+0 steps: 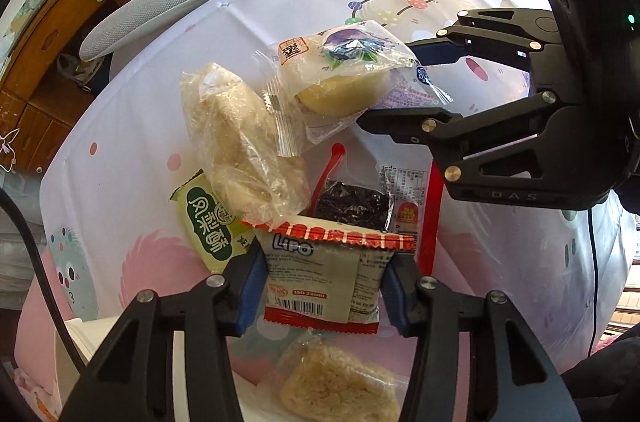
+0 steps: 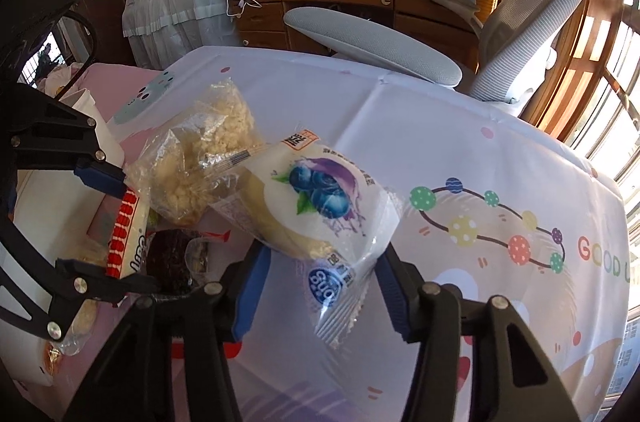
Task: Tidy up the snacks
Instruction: 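Grasp the red-white LIPO biscuit pack with left tool while right tool grasps the blueberry bread bag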
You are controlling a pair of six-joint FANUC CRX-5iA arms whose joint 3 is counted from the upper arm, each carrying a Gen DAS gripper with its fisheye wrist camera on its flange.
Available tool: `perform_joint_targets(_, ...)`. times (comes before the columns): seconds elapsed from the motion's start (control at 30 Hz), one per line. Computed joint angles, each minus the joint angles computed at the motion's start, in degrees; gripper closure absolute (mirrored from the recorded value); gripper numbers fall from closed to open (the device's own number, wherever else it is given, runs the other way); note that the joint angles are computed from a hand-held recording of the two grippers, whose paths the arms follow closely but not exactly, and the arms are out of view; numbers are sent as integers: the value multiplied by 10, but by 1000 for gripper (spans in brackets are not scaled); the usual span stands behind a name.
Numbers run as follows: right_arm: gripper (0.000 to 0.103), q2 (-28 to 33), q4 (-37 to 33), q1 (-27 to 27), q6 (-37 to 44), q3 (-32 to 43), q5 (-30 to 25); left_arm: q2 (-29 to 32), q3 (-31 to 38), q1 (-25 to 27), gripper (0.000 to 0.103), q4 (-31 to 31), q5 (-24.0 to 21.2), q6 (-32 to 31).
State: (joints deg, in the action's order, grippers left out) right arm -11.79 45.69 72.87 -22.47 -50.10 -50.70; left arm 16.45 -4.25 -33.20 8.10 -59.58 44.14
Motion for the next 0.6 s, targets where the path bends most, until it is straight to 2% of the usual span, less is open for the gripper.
perform_joint_targets(0.33, 69, -2, -37, 15, 9, 14, -32, -30, -35, 7, 56, 16, 14, 8)
perform_joint_targets(0.6, 71, -14, -72, 30, 4, 24, -64, -52, -47, 10, 56, 29, 11, 34)
